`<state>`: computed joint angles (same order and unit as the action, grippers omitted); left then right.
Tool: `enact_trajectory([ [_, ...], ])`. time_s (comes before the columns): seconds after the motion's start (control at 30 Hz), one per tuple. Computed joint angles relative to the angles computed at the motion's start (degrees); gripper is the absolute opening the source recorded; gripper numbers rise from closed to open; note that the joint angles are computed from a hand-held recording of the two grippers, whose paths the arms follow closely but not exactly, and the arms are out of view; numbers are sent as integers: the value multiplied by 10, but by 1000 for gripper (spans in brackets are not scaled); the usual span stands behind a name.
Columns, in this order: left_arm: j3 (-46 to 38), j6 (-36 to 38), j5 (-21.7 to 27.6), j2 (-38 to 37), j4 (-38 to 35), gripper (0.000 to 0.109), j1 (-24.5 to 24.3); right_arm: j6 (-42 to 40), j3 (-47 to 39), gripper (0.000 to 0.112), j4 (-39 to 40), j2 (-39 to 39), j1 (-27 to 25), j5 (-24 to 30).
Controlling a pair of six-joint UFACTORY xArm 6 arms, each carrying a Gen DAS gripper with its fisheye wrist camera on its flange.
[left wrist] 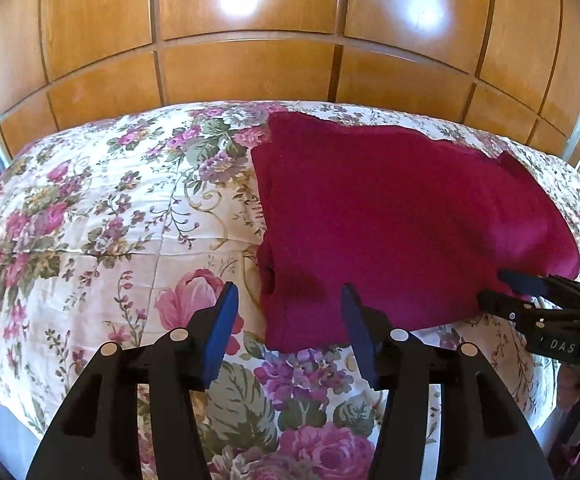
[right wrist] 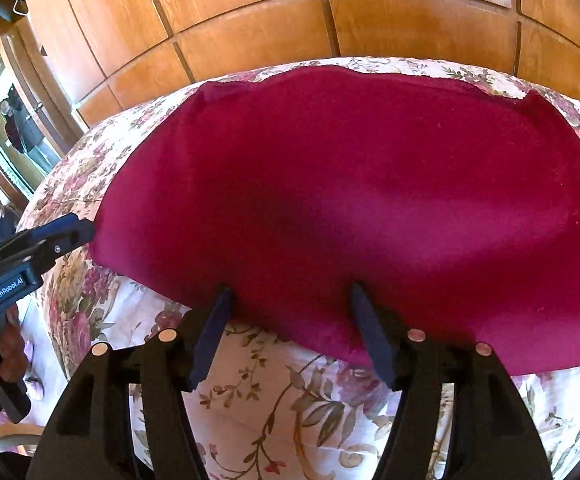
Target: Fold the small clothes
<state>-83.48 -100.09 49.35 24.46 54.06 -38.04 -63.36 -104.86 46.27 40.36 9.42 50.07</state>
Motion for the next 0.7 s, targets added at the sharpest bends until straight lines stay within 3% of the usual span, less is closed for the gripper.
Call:
enact_trajectory([
  [0.37,19,-10,-13,-8,-6,51,9,-21,28,73,15,-13,6,-25],
  [0.47,20,-6,-17,-5,-14,41,12,-27,37,75,19,-17,8,-33],
  [0.53,24,1,-34,-1,-33,33,19,-31,40,75,22,-19,9,-35],
  [0.7,71,-63,-103,-19,-8,32,32,-40,43,76,30,-20,9,-38],
])
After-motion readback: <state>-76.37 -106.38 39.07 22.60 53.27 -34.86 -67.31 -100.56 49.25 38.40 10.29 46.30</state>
